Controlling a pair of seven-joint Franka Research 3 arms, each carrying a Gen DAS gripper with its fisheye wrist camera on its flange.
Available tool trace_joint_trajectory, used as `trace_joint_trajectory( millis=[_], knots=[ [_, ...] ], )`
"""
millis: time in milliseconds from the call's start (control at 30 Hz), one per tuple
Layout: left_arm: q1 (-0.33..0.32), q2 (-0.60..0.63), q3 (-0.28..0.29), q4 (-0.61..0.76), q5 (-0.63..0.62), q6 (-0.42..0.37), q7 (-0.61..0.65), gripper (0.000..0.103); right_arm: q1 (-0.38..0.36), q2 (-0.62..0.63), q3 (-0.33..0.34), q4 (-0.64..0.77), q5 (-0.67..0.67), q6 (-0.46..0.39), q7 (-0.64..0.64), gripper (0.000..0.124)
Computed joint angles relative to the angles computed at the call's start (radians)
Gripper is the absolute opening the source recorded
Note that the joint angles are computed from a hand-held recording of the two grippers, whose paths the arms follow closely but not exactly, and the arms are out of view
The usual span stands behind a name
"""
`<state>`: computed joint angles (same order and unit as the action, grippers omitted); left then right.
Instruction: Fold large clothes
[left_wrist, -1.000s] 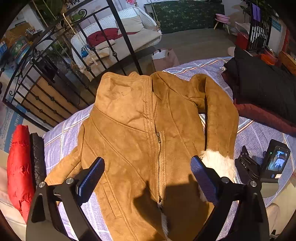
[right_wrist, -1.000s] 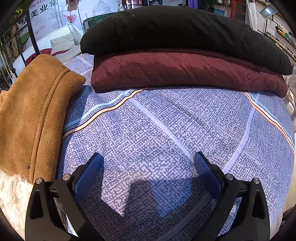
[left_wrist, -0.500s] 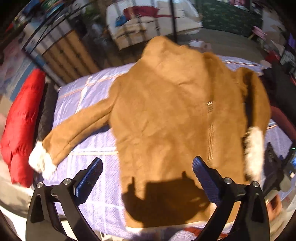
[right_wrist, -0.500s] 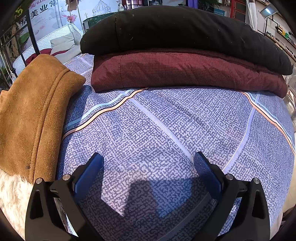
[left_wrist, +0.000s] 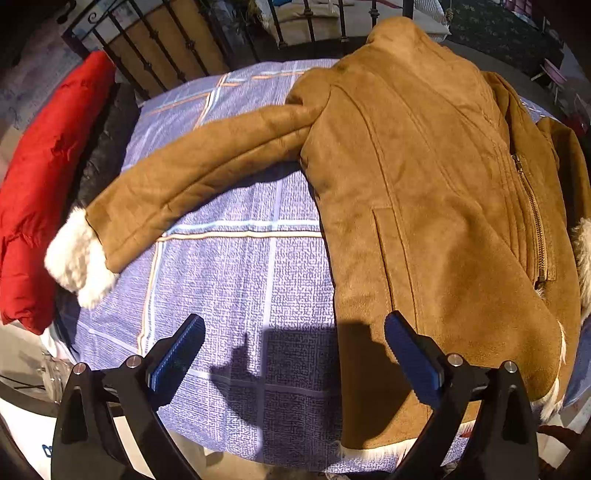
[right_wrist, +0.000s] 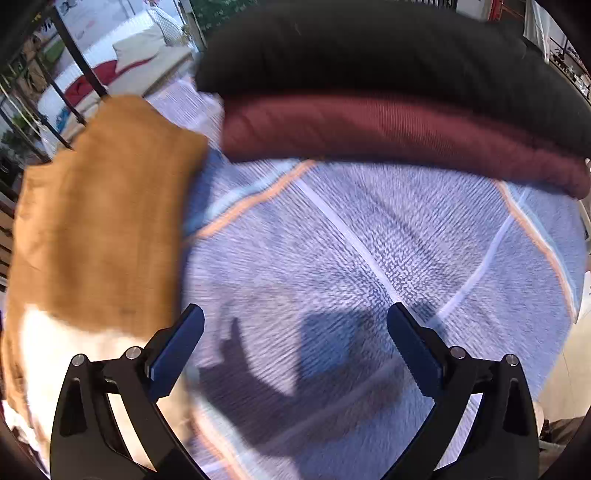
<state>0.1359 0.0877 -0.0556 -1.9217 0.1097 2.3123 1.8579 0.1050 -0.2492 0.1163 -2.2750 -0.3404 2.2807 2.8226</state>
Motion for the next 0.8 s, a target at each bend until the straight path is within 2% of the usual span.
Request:
trace_joint_trajectory(
  millis=[133,267,333,367,400,467,500,533,633,700,800],
  knots=[
    [0.010,0.024,0.003,0.012,-0.020,-0.037,-0.009,0.096,0.060,0.131,0.018,0.231,-0.008,-0.055,-0.164,0.098],
    [0.013,0.033,-0.001,0.026,-0.028,-0.029,0.010,0.096,0.121,0.299,-0.016,0.398,0.148,-0.090,-0.289,0.098],
    [0.015,0.035,-0.001,0.033,-0.037,-0.020,0.015,0.096,0.146,0.352,-0.035,0.446,0.155,-0.115,-0.309,0.097],
    [0.016,0.036,-0.001,0.035,-0.038,-0.015,0.015,0.096,0.155,0.376,-0.044,0.469,0.165,-0.125,-0.336,0.090],
    [0.017,0.036,0.000,0.035,-0.035,-0.010,0.015,0.096,0.157,0.380,-0.053,0.469,0.192,-0.121,-0.368,0.059],
    [0.018,0.038,0.000,0.037,-0.035,-0.004,0.013,0.096,0.162,0.349,-0.073,0.434,0.195,-0.101,-0.365,0.029],
    [0.020,0.038,0.001,0.036,-0.037,-0.001,0.010,0.096,0.155,0.321,-0.080,0.406,0.213,-0.073,-0.388,0.021],
    [0.021,0.039,0.002,0.036,-0.040,0.000,0.007,0.096,0.146,0.298,-0.086,0.398,0.220,-0.070,-0.419,0.020],
    [0.026,0.045,0.003,0.040,-0.047,-0.004,-0.006,0.096,0.116,0.220,-0.102,0.418,0.102,-0.106,-0.438,0.018],
    [0.029,0.046,0.003,0.040,-0.055,-0.006,-0.009,0.096,0.083,0.186,-0.104,0.470,-0.013,-0.166,-0.479,0.018],
    [0.033,0.045,0.006,0.037,-0.053,-0.008,-0.011,0.096,0.015,0.211,-0.133,0.604,-0.145,-0.276,-0.581,0.018]
  ],
)
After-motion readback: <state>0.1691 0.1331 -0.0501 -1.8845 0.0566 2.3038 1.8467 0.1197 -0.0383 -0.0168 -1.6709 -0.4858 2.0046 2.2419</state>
